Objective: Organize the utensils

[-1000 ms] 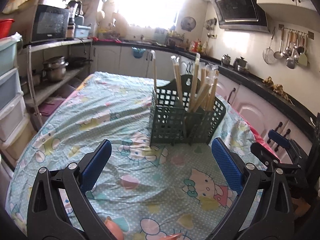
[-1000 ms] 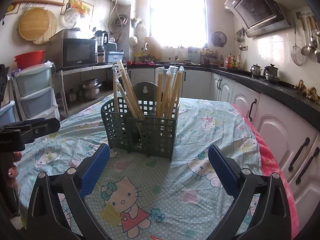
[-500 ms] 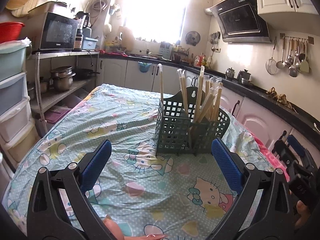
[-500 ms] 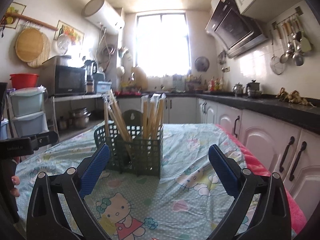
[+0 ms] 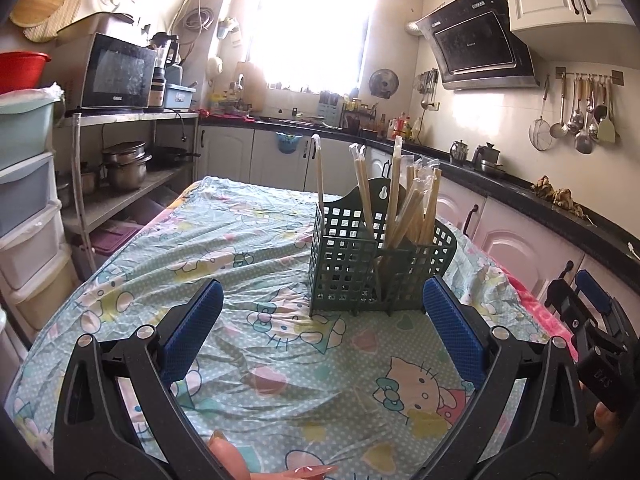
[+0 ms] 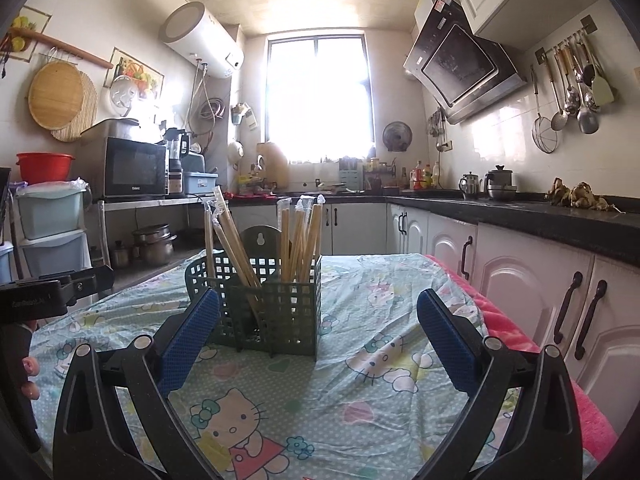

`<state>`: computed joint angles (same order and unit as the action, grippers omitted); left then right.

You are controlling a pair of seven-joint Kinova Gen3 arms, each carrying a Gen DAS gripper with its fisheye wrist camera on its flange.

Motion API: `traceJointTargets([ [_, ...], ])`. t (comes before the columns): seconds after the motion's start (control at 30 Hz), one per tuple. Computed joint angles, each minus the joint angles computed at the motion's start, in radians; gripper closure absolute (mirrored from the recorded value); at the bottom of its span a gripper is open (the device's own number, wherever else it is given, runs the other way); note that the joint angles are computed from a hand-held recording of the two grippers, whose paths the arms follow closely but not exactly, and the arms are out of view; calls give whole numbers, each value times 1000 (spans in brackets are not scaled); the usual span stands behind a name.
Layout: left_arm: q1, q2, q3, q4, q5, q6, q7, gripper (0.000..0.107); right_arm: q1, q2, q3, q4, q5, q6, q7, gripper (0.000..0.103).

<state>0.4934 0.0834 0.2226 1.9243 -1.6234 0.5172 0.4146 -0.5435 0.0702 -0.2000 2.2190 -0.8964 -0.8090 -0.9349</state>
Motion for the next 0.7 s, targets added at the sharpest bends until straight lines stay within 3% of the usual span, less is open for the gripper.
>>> traceJointTargets([
  [0.7,-2,-4,4,7,-9,8,11,15,-9,3,-3,1,-7,-6,1,7],
])
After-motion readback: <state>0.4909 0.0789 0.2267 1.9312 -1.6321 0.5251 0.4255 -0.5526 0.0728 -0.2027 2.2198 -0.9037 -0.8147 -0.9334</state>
